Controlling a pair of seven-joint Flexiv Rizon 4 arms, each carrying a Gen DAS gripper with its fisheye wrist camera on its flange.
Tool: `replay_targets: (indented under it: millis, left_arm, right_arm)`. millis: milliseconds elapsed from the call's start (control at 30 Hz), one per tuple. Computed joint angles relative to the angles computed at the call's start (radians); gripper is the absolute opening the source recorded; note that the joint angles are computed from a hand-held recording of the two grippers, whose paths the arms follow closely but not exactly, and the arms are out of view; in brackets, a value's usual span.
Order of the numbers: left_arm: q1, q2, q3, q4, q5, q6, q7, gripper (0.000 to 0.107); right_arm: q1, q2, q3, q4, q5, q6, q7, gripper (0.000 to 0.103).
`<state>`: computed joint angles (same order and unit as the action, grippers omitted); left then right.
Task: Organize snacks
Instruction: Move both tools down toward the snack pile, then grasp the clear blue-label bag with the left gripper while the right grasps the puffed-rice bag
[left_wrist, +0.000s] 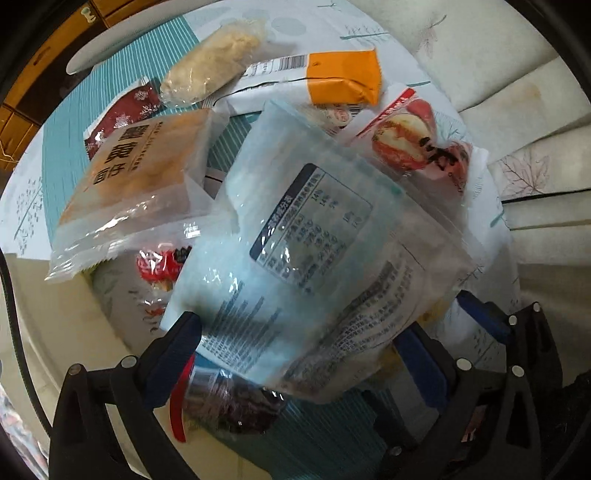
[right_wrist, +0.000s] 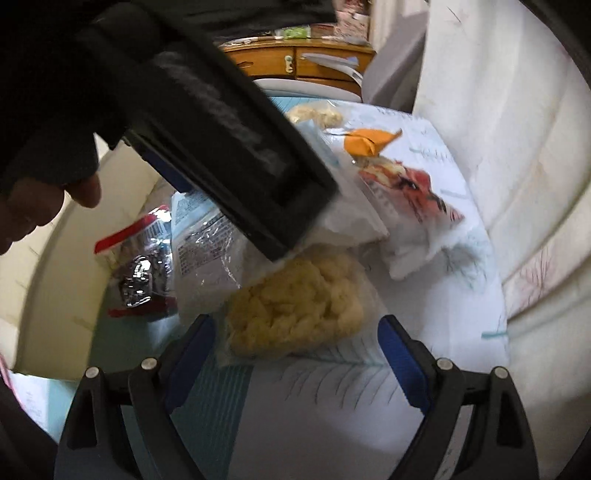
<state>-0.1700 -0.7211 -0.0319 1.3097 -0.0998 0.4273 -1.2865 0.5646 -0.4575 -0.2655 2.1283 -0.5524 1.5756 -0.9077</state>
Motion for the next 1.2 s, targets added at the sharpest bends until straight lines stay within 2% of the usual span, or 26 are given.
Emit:
replay_targets:
  millis: [133, 267, 400, 667, 767, 867, 933, 1000, 1200]
  left_arm:
    - [0.005, -0.018, -0.004, -0.002, -0.007, 0.031, 0.005, 0.103]
    - [0.006, -0.020, -0.006, 0.015, -0.013, 0.071, 0.012, 0.103]
    - [0.014, -0.013, -0.012, 0.038, -0.030, 0.107, 0.020, 0.103]
    - [0.022, 0.013, -0.010, 0.099, -0.043, 0.164, 0.027, 0.100]
    - [0.029, 0.015, -0.006, 0.121, -0.049, 0.196, 0.021, 0.100]
    - [0.027, 0.027, -0.006, 0.144, -0.059, 0.212, -0.009, 0.100]
    - [0.033, 0.032, -0.007, 0.159, -0.061, 0.224, -0.004, 0.100]
    - [0.033, 0.033, -0.004, 0.161, -0.056, 0.226, -0.006, 0.100]
    - [0.024, 0.047, -0.003, 0.175, -0.054, 0.235, -0.035, 0.094]
  right_arm:
    - [0.084, -0.028, -0.109, -0.003, -0.035, 0.031, 0.011, 0.091]
    - [0.147, -0.057, -0.180, -0.011, -0.019, 0.054, -0.014, 0.097]
    - [0.157, -0.090, -0.186, -0.037, 0.014, 0.066, -0.068, 0.099]
    - [0.051, -0.121, -0.042, -0.102, 0.100, 0.051, -0.182, 0.099]
    - [0.031, -0.131, -0.016, -0.113, 0.118, 0.056, -0.186, 0.100]
    - [-0.068, -0.149, 0.089, -0.154, 0.150, 0.021, -0.230, 0.100]
    - [-0.108, -0.160, 0.122, -0.162, 0.157, 0.023, -0.253, 0.099]
    - [-0.156, -0.170, 0.163, -0.189, 0.159, 0.000, -0.284, 0.097]
    - [-0.219, -0.159, 0.242, -0.200, 0.200, -0.038, -0.316, 0.089]
